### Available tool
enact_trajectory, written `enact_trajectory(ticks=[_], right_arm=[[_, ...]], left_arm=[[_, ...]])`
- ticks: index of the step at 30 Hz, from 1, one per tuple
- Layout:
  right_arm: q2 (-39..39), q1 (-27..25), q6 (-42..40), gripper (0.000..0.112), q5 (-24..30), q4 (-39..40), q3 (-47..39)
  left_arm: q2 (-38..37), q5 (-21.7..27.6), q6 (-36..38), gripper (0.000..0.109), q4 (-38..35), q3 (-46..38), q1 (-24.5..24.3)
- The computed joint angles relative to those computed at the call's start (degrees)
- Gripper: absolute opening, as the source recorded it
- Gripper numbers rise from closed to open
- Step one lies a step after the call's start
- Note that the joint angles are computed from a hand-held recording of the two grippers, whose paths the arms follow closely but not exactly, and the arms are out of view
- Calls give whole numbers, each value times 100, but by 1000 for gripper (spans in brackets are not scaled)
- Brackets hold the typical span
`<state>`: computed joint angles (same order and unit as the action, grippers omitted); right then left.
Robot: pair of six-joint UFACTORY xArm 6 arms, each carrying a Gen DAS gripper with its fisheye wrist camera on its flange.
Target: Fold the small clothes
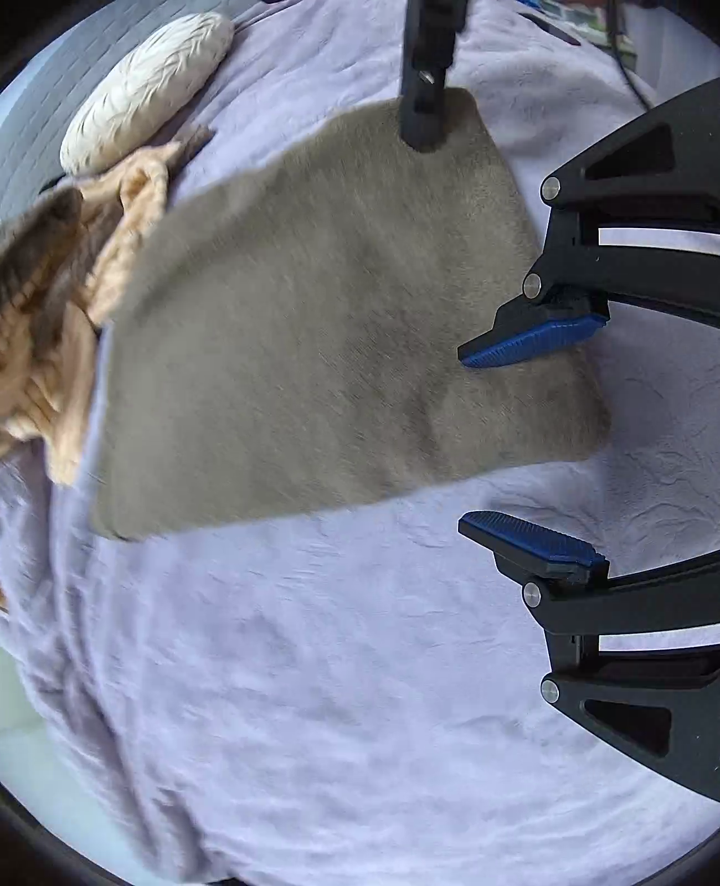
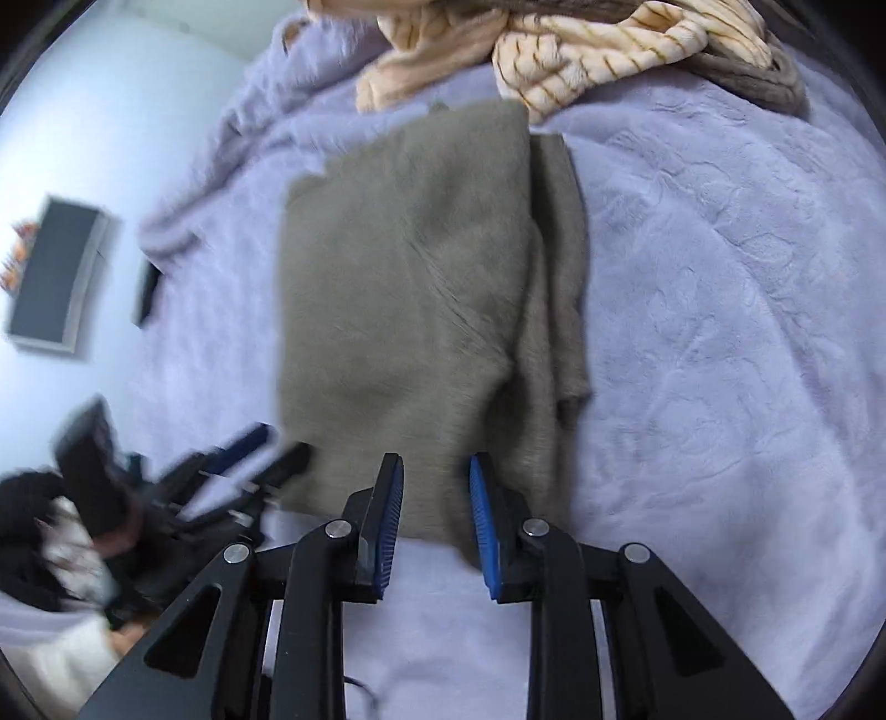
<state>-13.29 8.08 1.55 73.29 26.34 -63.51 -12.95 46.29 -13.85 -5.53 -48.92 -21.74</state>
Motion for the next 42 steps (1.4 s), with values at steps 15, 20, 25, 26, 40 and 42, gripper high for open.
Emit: enact_trajectory(ticks=[15,20,25,26,40,42], right_arm=[[-526,-203,1056,38,-209,-953,555],[-345,-240,635,31,-692,-22,206],[392,158,583,31,-860,-128,-239],[484,184,623,31,-866,-248,-250],[330,-110,1253,30,-713,-183,25],[188,-184,1345,30,-662,-69,154]], left_arm=[[-321,432,-99,56,-86,-94,240],[-133,274,-355,56,201,-313,308],[184,259,-611,56,68,-477,338],[230,298,-646,56,80,-497,315],[238,646,-563,56,182,-553,129],[208,680,-544,56,212,-542,119]])
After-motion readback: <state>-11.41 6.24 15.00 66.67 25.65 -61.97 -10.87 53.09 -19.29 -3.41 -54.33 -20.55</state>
